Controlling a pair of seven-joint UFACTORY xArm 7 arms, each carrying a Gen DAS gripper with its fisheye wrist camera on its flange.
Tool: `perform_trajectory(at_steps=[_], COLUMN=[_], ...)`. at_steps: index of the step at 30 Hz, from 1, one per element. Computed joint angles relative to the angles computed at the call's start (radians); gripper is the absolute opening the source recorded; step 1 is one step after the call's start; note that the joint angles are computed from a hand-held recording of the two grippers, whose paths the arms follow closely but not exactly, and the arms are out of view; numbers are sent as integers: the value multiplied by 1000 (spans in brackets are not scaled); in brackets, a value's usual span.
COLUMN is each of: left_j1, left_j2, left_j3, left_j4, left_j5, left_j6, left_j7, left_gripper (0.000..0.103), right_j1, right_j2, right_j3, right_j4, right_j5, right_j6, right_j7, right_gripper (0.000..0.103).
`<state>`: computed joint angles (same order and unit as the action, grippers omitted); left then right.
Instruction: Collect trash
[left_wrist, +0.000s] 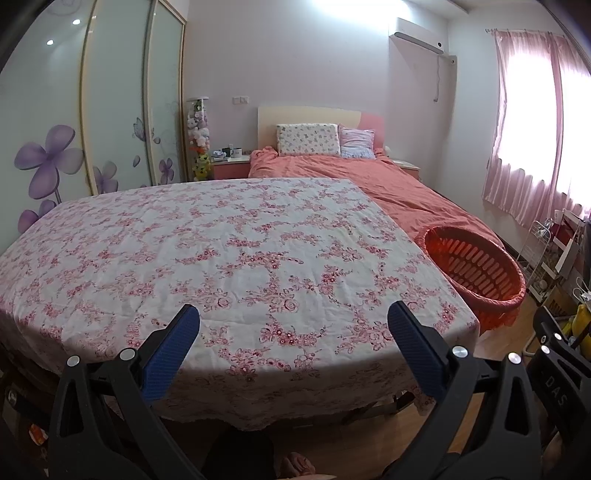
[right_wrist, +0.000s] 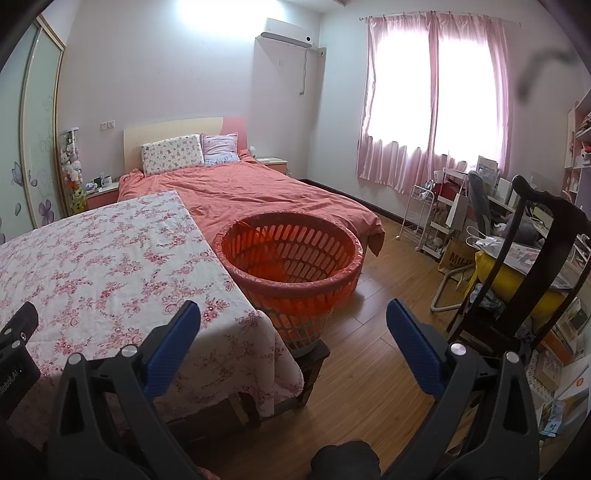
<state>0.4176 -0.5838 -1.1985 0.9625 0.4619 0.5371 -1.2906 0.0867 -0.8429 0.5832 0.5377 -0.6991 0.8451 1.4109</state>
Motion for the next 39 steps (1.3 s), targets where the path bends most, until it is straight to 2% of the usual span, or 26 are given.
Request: perform_trajectory(at_steps=[39], left_j1=[34], left_j2=[-2], left_j3=[-29], left_j4=[5], left_j5=[-40], left_j6=[-12], left_j7=[26], left_gripper=[100], right_j1=[2], right_j2=[4], right_j3=[-13], right_j4=[-6], right_j5=[-5], right_j6=[-9], right_j7=[0], right_gripper=[98])
